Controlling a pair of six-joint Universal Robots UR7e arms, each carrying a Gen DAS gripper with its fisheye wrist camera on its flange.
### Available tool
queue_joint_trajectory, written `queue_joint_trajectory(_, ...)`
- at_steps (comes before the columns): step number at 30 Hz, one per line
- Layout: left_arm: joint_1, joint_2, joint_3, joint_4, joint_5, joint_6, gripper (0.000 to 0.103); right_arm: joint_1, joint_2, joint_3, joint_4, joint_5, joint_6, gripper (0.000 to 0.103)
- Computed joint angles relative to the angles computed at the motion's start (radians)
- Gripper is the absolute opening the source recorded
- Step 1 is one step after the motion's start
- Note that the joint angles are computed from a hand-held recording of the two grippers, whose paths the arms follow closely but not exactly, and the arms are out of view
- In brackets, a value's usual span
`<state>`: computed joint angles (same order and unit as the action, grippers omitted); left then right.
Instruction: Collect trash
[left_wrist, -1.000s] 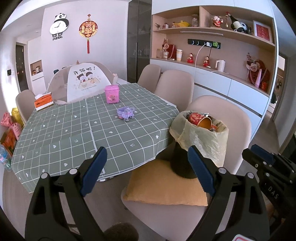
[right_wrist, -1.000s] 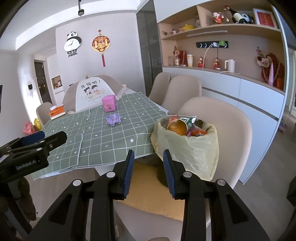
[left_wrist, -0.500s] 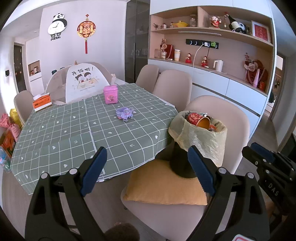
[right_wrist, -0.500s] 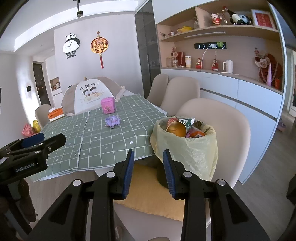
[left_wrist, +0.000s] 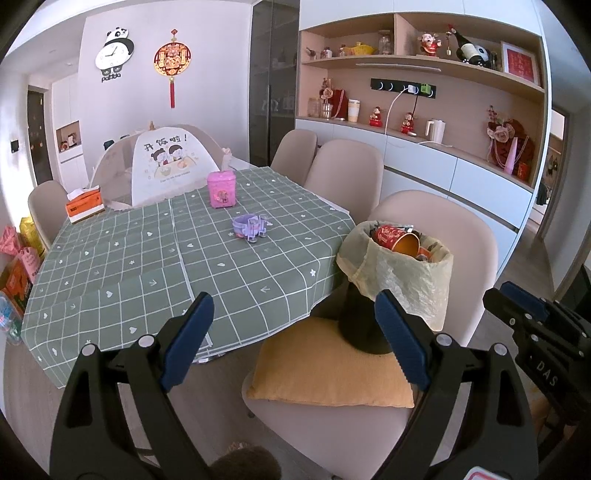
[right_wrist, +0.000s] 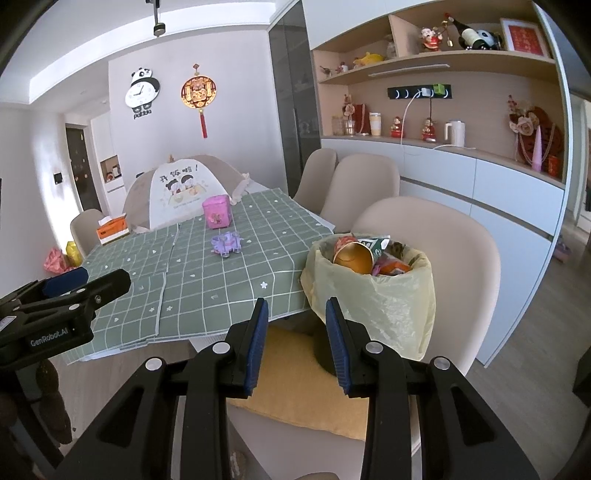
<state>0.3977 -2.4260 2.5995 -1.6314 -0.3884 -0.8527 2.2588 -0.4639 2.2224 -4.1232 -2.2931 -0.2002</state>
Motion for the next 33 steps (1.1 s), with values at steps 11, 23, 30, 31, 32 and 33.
queue_joint_trajectory(11, -0.012, -0.010, -0.012, 0.055, -0.001, -0.039, 0.085, 0.001, 0.001, -0.001, -0.001, -0.002, 0.002, 0.031)
queue_joint_trajectory(23, -0.011, -0.011, -0.015, 0.052, -0.003, -0.030, 0.085, -0.004, -0.002, 0.002, -0.001, 0.002, 0.002, 0.031)
queue_joint_trajectory(30, -0.007, -0.013, -0.011, 0.039, -0.003, -0.016, 0.085, -0.003, -0.002, 0.002, -0.002, 0.002, 0.003, 0.031)
queue_joint_trajectory(31, -0.007, -0.012, -0.011, 0.036, -0.004, -0.015, 0.085, -0.004, -0.002, 0.001, -0.002, 0.002, 0.004, 0.031)
queue_joint_trajectory(32, -0.003, -0.013, -0.009, 0.026, -0.005, -0.005, 0.085, -0.003, -0.002, 0.001, -0.002, 0.001, 0.002, 0.031)
queue_joint_trajectory(33, -0.002, -0.013, -0.008, 0.022, -0.006, -0.001, 0.085, -0.004, -0.003, 0.003, -0.004, 0.002, 0.000, 0.031)
